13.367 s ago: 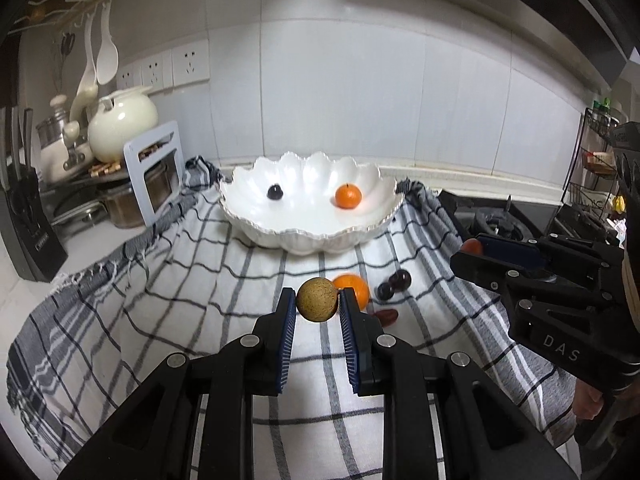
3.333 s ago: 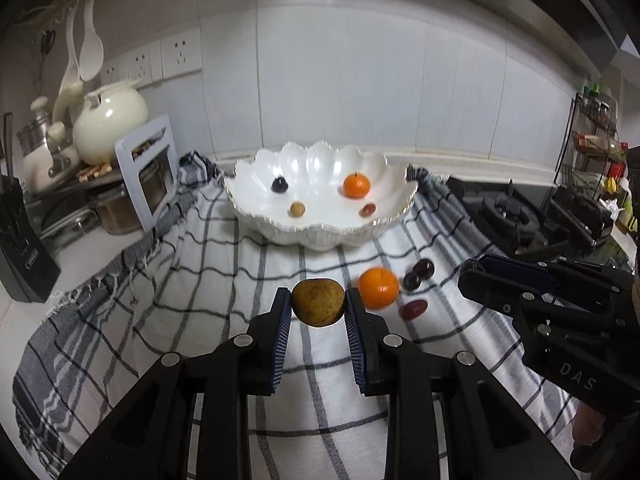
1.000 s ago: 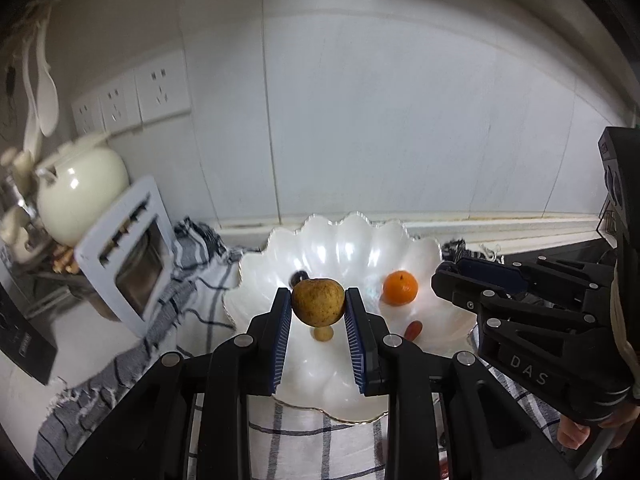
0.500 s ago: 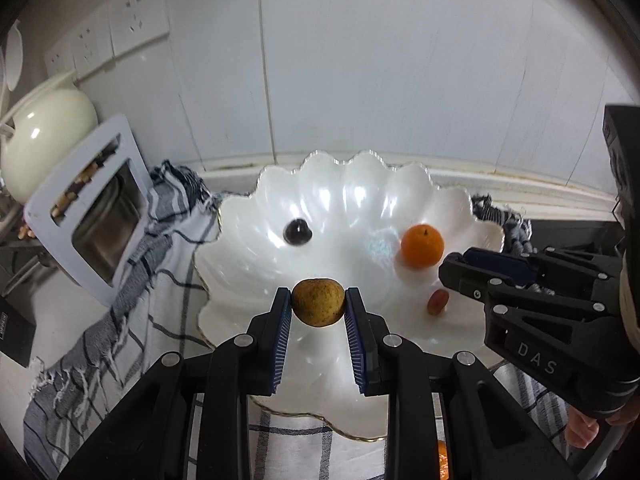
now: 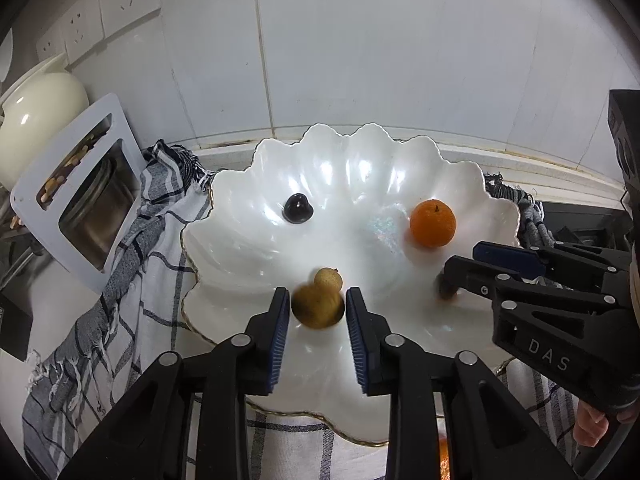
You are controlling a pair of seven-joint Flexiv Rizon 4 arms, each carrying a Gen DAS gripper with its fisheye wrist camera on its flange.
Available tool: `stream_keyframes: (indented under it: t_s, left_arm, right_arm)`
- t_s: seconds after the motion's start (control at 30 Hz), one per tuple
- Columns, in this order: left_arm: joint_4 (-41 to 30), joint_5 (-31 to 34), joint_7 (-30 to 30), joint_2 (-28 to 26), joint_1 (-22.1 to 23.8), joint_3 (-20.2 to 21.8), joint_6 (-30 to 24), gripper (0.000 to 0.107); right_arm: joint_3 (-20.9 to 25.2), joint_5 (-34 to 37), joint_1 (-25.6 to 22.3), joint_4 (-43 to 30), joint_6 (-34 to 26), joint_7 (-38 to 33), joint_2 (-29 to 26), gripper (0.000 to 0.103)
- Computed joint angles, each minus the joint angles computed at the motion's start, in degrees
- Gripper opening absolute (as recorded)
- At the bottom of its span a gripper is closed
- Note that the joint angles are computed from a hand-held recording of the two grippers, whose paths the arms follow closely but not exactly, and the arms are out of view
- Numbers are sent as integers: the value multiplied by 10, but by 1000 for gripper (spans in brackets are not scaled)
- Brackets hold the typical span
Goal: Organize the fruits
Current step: 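Open both tools to drop the round fruit and plum into the bowl, then withdraw both open tools from the bowl back over the cloth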
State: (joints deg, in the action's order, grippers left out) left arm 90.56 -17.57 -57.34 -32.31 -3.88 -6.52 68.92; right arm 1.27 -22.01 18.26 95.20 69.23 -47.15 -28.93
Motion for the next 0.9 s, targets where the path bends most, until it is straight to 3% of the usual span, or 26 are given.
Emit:
stream_keyframes:
  t_s: [0.03,0.27,0.57,0.9]
  left_arm:
    - [1,0,0,0,0,0,3,40]
    - [20,-1,-1,17,4,0,21,49]
    - [84,-23,27,69,21,-19,77,56]
    - [198,-189,173,152,96,-149,183,58]
  right_arm:
    - [-1,-1,1,2,3,2,1,37]
    - [-14,-18,8,23,15,20,15,39]
    - [-51,-116,32,95,57,89,68,39]
    - [-79,-252,35,167,132,208,134,39]
